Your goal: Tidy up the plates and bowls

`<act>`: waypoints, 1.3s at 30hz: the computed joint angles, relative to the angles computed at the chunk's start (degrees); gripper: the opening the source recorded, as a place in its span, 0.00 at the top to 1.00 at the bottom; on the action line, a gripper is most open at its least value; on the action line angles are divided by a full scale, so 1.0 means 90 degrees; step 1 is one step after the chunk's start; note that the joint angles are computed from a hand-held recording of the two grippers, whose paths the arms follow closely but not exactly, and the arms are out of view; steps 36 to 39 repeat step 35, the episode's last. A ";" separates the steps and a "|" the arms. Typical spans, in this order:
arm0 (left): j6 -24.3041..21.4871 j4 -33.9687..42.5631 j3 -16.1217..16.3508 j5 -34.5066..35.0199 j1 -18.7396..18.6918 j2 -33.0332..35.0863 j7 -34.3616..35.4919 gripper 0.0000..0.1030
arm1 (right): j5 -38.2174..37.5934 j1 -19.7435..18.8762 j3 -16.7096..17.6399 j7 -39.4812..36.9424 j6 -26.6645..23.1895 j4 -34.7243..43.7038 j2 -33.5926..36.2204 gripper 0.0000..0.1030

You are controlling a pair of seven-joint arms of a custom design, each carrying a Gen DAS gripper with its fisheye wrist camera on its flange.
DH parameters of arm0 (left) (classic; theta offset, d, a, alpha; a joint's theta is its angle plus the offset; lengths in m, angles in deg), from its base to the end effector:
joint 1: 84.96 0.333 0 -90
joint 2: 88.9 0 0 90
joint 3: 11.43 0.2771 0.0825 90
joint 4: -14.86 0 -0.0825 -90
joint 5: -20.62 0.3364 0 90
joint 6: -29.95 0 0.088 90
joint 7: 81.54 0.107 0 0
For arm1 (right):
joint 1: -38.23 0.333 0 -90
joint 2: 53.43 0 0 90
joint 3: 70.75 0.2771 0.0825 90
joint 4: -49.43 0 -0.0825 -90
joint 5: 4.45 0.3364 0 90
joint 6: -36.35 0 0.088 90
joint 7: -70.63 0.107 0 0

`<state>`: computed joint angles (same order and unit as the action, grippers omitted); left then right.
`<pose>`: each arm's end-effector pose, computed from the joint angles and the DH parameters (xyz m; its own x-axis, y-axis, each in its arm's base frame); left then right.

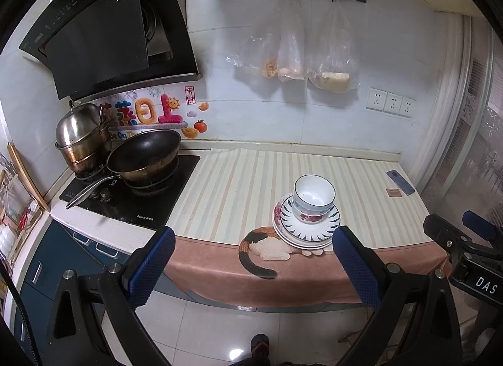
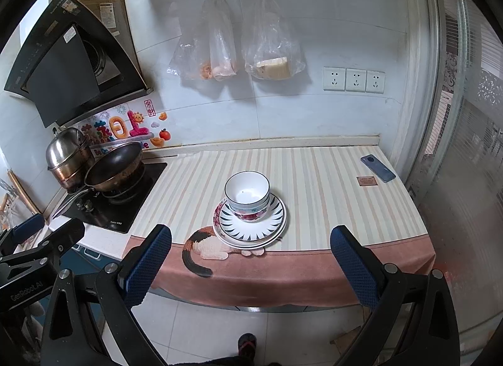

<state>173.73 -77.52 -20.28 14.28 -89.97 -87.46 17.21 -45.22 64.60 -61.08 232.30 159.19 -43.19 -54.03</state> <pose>0.5530 -0.1342 0.6665 -0.3264 -0.9452 -0.0030 -0.6035 0.2108 -0.7690 0.4602 0.3015 0.6449 -0.3117 -0.9374 -0.1551 -0.5916 0.3193 -0.7403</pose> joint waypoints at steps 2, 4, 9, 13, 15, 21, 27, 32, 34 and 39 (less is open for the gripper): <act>0.0006 0.0007 -0.0005 0.0019 -0.0008 0.0009 -0.0021 0.00 | 0.0007 -0.0010 -0.0010 0.0003 0.0033 -0.0029 -0.0016 0.00; 0.0007 0.0007 -0.0004 0.0015 -0.0009 0.0009 -0.0023 0.00 | -0.0011 -0.0009 -0.0004 0.0034 0.0009 -0.0022 -0.0007 0.00; 0.0043 -0.0003 -0.0009 0.0011 -0.0017 0.0009 -0.0026 0.00 | -0.0011 -0.0018 -0.0005 0.0039 0.0012 -0.0039 -0.0016 0.00; 0.0033 -0.0008 -0.0007 0.0017 -0.0017 0.0006 -0.0040 0.00 | -0.0005 -0.0012 0.0007 0.0041 -0.0003 -0.0042 -0.0022 0.00; 0.0028 -0.0039 -0.0018 0.0059 -0.0034 -0.0029 -0.0111 0.00 | 0.0004 -0.0007 0.0010 0.0057 -0.0015 -0.0090 -0.0051 0.00; 0.0171 -0.0259 -0.0029 0.0158 -0.0066 -0.0174 -0.0277 0.00 | 0.0003 -0.0011 0.0049 0.0095 -0.0048 -0.0125 -0.0097 0.00; 0.0190 -0.0430 -0.0024 0.0213 -0.0087 -0.0305 -0.0369 0.00 | -0.0016 0.0010 0.0066 0.0117 -0.0087 -0.0112 -0.0090 0.00; 0.0218 -0.0496 -0.0017 0.0257 -0.0100 -0.0358 -0.0449 0.00 | 0.0016 0.0005 0.0080 0.0064 -0.0041 -0.0195 -0.0133 0.00; 0.0279 -0.0604 -0.0017 0.0281 -0.0102 -0.0435 -0.0524 0.00 | 0.0020 0.0005 0.0087 0.0047 -0.0036 -0.0202 -0.0133 0.00; 0.0293 -0.0649 -0.0019 0.0292 -0.0106 -0.0467 -0.0561 0.00 | 0.0024 0.0007 0.0089 0.0036 -0.0038 -0.0194 -0.0127 0.00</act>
